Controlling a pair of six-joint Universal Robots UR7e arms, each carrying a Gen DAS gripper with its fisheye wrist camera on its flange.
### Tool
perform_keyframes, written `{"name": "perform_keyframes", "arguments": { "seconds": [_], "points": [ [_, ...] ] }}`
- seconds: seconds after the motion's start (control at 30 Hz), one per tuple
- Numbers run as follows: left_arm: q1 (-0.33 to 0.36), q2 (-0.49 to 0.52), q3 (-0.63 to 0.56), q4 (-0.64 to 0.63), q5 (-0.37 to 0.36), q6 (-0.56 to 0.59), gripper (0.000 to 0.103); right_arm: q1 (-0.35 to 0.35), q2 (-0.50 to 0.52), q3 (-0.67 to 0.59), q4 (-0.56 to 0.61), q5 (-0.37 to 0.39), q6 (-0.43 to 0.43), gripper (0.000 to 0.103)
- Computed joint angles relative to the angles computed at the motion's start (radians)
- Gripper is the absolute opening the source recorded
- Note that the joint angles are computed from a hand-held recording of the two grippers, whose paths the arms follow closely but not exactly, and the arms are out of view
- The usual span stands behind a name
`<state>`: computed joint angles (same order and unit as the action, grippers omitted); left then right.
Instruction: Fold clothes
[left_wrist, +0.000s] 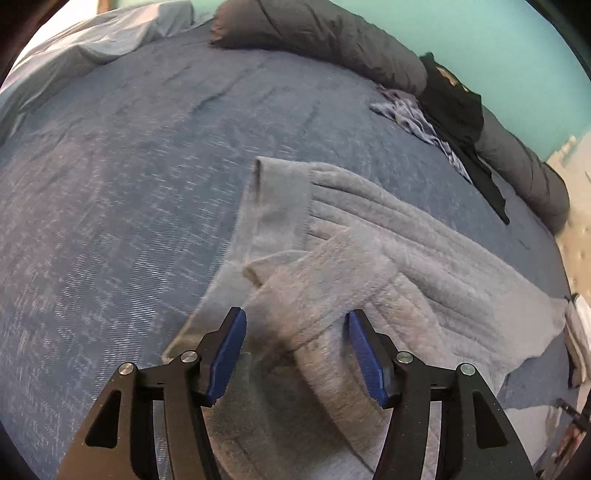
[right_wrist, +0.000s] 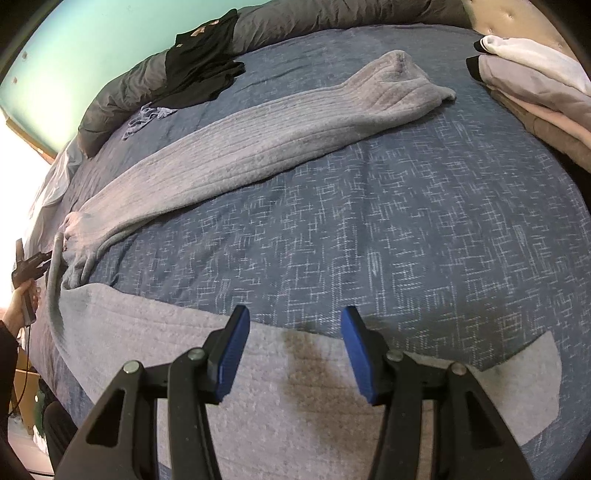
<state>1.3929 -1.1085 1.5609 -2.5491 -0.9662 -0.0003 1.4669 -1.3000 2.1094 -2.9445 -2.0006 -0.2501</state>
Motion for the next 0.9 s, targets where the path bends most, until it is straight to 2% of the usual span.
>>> {"name": "perform_keyframes", "arguments": {
  "seconds": [0.03, 0.07, 0.1, 0.23, 0.43, 0.63, 0.9],
  "points": [
    [-0.003, 0.005, 0.0, -0.001, 0.012, -0.003, 0.056, 0.002, 0.001, -0.001, 0.002, -0.002, -0.003, 0.052],
    [-0.004, 0.006, -0.001, 0.002, 0.007, -0.008, 0.042, 0.004, 0.002, -0.002, 0.003, -0.004, -0.005, 0.052],
    [-0.005, 0.006, -0.001, 0.006, 0.007, -0.014, 0.037, 0.006, 0.004, -0.003, 0.004, -0.007, -0.008, 0.052],
    [-0.017, -0.008, 0.01, 0.014, 0.007, -0.016, 0.028, 0.005, 0.0, 0.001, -0.002, 0.003, -0.002, 0.052],
    [-0.03, -0.105, 0.073, 0.005, -0.063, -0.054, 0.015, 0.009, -0.019, 0.017, -0.012, 0.028, -0.001, 0.052],
    [-0.06, -0.224, 0.133, 0.036, -0.082, -0.097, 0.012, 0.008, -0.047, 0.045, -0.024, 0.065, 0.014, 0.052],
    [-0.079, -0.446, 0.27, 0.08, -0.119, -0.185, 0.012, -0.003, -0.12, 0.095, -0.014, 0.083, 0.013, 0.052]
  ]
}}
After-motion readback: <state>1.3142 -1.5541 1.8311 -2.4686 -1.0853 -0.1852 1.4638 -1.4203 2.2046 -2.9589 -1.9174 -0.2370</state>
